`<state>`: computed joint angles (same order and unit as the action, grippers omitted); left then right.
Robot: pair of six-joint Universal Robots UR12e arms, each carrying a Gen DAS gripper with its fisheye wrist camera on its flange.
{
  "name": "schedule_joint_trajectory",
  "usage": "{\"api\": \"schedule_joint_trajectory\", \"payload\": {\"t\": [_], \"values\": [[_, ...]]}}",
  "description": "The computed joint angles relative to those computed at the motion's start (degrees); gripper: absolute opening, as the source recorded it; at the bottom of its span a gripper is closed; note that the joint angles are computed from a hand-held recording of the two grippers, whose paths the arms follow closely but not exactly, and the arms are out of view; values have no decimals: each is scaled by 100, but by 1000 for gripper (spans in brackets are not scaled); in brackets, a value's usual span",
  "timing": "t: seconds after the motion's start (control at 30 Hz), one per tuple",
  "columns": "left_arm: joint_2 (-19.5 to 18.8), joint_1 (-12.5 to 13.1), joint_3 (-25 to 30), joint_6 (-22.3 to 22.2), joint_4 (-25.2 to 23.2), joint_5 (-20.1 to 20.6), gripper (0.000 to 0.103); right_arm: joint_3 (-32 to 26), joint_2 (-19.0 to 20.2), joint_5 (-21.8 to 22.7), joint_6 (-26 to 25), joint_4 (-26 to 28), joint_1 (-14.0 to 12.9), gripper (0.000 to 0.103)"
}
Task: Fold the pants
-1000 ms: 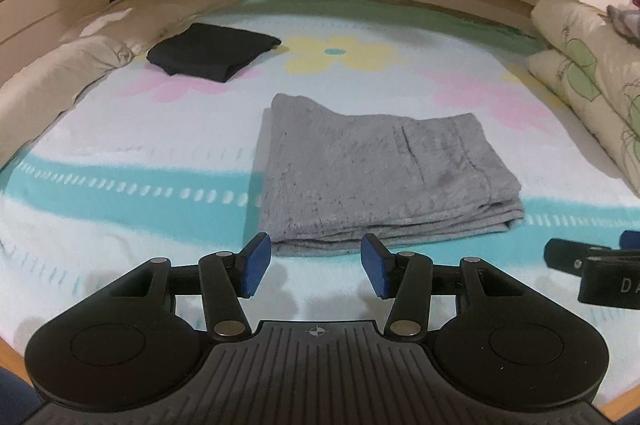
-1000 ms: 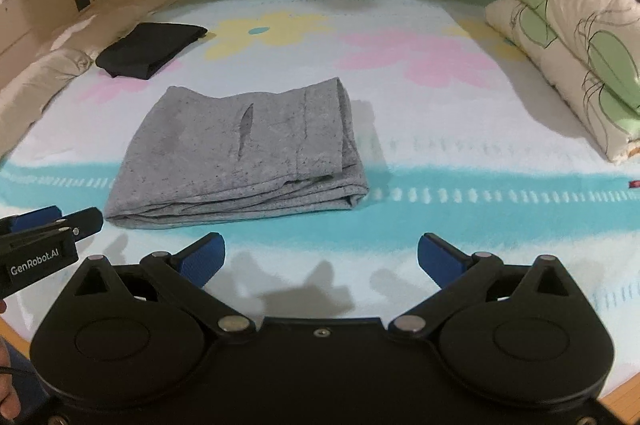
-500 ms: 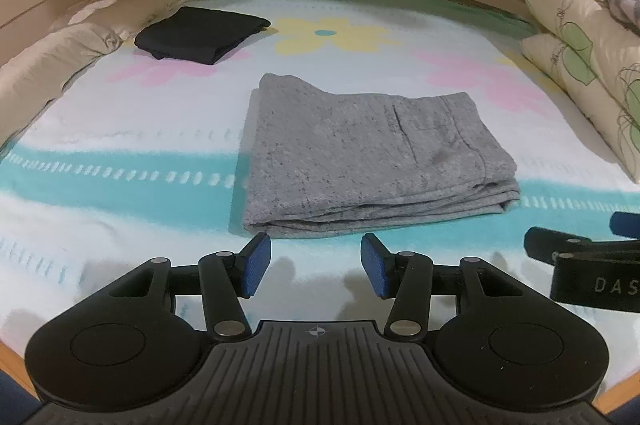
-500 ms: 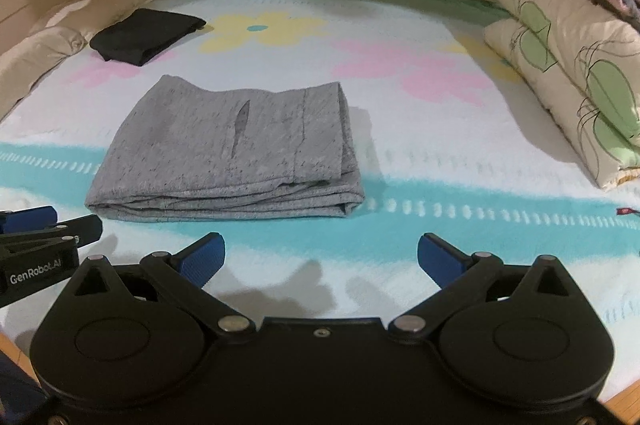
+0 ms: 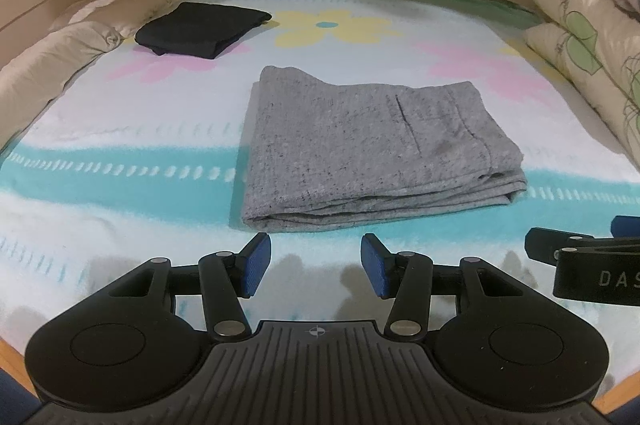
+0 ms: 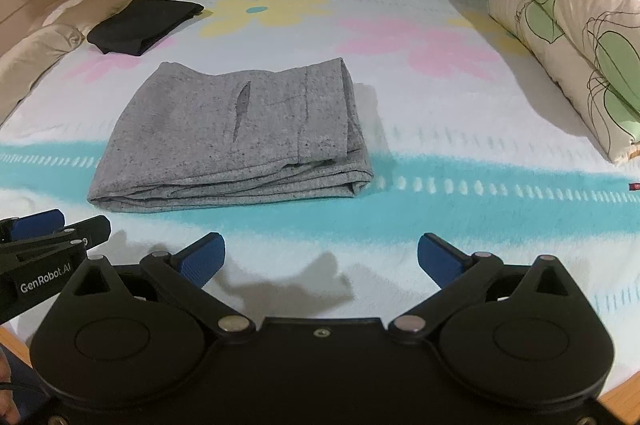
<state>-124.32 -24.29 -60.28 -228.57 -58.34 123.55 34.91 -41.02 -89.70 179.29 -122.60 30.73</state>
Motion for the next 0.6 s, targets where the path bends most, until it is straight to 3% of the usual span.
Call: {"api": "schedule_joint_trajectory", "payload": {"t": [0.6], "values": [[6, -19, -3, 83, -11, 108, 48, -179, 83, -50, 166, 355, -11, 102]]}}
